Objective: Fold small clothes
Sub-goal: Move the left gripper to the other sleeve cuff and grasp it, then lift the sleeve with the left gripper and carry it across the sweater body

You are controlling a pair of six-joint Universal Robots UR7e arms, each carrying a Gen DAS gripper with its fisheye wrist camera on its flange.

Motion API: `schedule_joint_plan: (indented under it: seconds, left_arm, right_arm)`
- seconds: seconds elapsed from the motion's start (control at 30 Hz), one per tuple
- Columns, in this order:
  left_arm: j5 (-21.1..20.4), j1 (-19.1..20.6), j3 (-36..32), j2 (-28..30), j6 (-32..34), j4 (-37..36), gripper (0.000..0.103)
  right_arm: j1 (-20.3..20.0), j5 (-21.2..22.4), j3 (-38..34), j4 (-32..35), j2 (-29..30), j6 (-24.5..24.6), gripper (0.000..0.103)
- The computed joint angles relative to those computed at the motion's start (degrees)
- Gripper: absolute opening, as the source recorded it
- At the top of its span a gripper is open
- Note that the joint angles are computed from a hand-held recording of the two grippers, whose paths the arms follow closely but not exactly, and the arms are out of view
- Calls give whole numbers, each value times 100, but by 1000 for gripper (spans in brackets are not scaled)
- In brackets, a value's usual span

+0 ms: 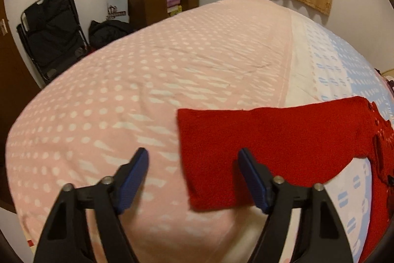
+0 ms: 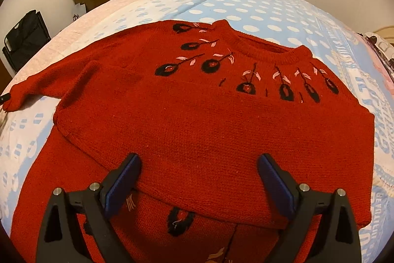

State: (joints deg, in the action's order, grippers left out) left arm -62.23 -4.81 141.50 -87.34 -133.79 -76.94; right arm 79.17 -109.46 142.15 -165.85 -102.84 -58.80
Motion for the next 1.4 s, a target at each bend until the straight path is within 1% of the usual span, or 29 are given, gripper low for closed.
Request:
schedule_joint_plan:
  seconds: [0.03, 0.07, 0.1, 0.13, 0.17, 0.27, 0.37, 0.43, 0.5, 0.53, 0.6, 0.8, 0.9, 1.03, 1.1, 1.13, 1.17, 1.23, 1.3, 1.4]
  left_arm:
    - [-20, 7, 39, -73, 34, -41, 62]
    - [-22, 10, 38, -75, 30, -37, 60]
    - [43, -36, 80, -138, 95, -121, 47]
    - [108, -48, 132, -211, 256, -279, 26]
    - [110, -6, 94, -150, 372, -305, 22]
    - [125, 20, 62, -107, 441, -287, 22]
    - [95, -3, 114, -257, 338, -259, 22]
    - [105, -84, 176, -398, 180, -236, 14]
    - [146, -142, 222, -488, 138, -266, 13]
    - [176, -189, 256, -565, 132, -298, 10]
    - [259, -286, 307, -672, 105, -353, 10]
    - [388, -292, 251, -704, 169, -421, 10]
    - [544, -311, 204, -698, 238, -505, 9]
    - [872, -333, 42, -612, 426, -698, 9]
    - [1113, -312, -131, -463, 675, -864, 9]
    - [1210, -304, -195, -405, 766, -944, 9]
    - [1348, -280, -291, -315, 921, -1054, 9]
    - [1593, -211, -484, -128, 1198, -1223, 9]
    - [1864, -127, -666, 84, 1578, -1543, 9]
    - [2211, -5, -913, 442, 2096, -1941, 9]
  right_arm:
    - [-9, 9, -2, -17, 7, -14, 97]
    - [-16, 19, 9, -29, -2, -20, 97]
    - [-25, 27, 17, -36, -9, -21, 98]
    - [-21, 22, 18, -42, -3, -11, 98]
    - [-13, 7, 4, -37, 16, 5, 98]
    - [-3, -9, 18, -52, 9, 14, 99]
    - [-17, 14, 36, -59, -11, 7, 99]
    - [-32, 40, 43, -63, -20, 2, 100]
    - [-34, 40, 48, -73, -19, -3, 100]
    - [-35, 41, 48, -71, -21, -4, 100]
    - [-35, 40, 44, -70, -18, -4, 100]
    - [-37, 46, 52, -76, -26, -8, 100]
    - [-37, 46, 54, -77, -29, -8, 100]
    - [-23, 34, 44, -41, -39, 10, 100]
    - [19, 49, -48, 234, -129, 133, 100]
    - [31, 128, -103, 424, -225, 211, 100]
    - [25, 285, -144, 554, -362, 273, 100]
    - [75, 424, -205, 692, -541, 328, 100]
    - [190, 450, -296, 850, -693, 341, 100]
    - [334, 422, -374, 987, -896, 223, 100]
